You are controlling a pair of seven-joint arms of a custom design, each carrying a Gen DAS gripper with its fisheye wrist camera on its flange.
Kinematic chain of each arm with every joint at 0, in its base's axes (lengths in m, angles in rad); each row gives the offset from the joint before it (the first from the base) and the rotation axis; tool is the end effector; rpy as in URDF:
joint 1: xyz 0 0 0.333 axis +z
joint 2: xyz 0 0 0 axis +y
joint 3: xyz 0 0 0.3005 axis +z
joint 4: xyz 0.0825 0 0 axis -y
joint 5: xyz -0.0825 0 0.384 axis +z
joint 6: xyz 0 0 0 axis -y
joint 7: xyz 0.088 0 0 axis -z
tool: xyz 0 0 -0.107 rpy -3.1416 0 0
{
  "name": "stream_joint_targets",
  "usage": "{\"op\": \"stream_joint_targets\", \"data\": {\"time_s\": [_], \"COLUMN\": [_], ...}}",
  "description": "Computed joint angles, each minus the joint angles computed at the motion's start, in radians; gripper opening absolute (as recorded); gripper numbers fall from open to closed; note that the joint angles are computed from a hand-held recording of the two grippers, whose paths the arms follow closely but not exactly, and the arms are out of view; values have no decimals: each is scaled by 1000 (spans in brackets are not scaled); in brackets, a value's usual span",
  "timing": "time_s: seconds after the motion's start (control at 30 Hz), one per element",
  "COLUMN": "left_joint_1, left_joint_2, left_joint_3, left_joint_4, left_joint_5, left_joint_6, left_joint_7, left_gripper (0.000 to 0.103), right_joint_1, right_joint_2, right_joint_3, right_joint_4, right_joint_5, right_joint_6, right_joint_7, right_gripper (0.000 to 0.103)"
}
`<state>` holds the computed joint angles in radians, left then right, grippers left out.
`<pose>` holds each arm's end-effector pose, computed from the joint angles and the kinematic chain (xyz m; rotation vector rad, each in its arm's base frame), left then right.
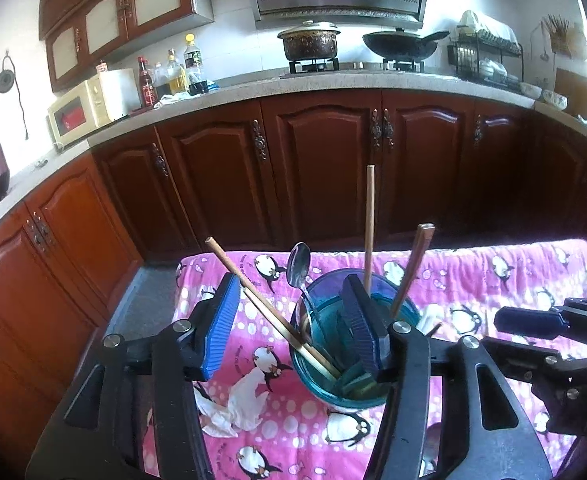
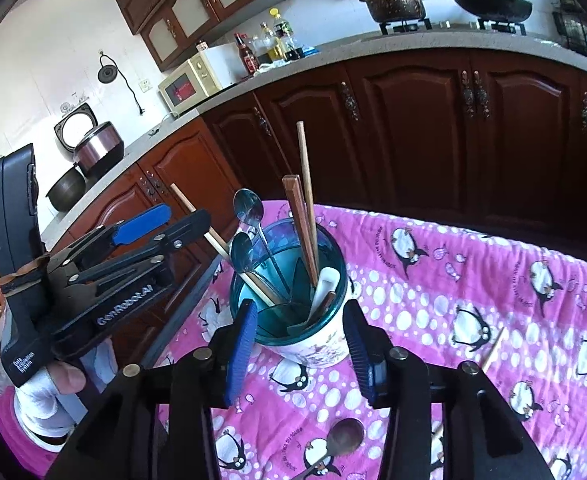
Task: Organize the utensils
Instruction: 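Move both open tools back to the last spoon and chopstick on the cloth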
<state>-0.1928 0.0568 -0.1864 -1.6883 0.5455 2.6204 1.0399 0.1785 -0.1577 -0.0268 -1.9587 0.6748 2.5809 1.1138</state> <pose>0.5817 -0.2410 0.6394 -1.4680 1.7841 -0.8266 0.5593 0.0733 0.6174 -1.7060 1.4335 -0.3204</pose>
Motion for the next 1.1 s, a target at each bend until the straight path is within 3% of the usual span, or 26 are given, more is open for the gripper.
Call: {"op": "stream_joint_targets", "data": {"time_s": [0.2, 0.37, 0.63, 0.93, 1.1], "left_joint_1": [5, -8, -69, -93, -74], "left_joint_2": [-67, -130, -181, -112, -28], "left_joint_3": [-9, -6, 13, -7, -34], "left_joint_4": [-69, -146, -239, -267, -224], "left_joint_5": [-112, -357, -711, -895, -945], "left_joint_6": [29, 50, 9, -71, -114], "left_joint_7": [57, 218, 493, 646, 732], "left_gripper": [54, 54, 54, 54, 54], "right_joint_1": [-12, -39, -78, -121, -126], "right_joint_2": [-72, -149, -223, -162, -85], "right_joint_3": [-5, -15, -79, -101, -110], "right_joint_4": [-67, -155, -275, -319, -268], "right_joint_5": [-47, -113, -124, -90, -30], "right_joint_6": [13, 35, 8, -29, -61], "right_joint_7": [23, 62, 87, 103, 71], "right_gripper": [46, 60, 60, 59, 51]}}
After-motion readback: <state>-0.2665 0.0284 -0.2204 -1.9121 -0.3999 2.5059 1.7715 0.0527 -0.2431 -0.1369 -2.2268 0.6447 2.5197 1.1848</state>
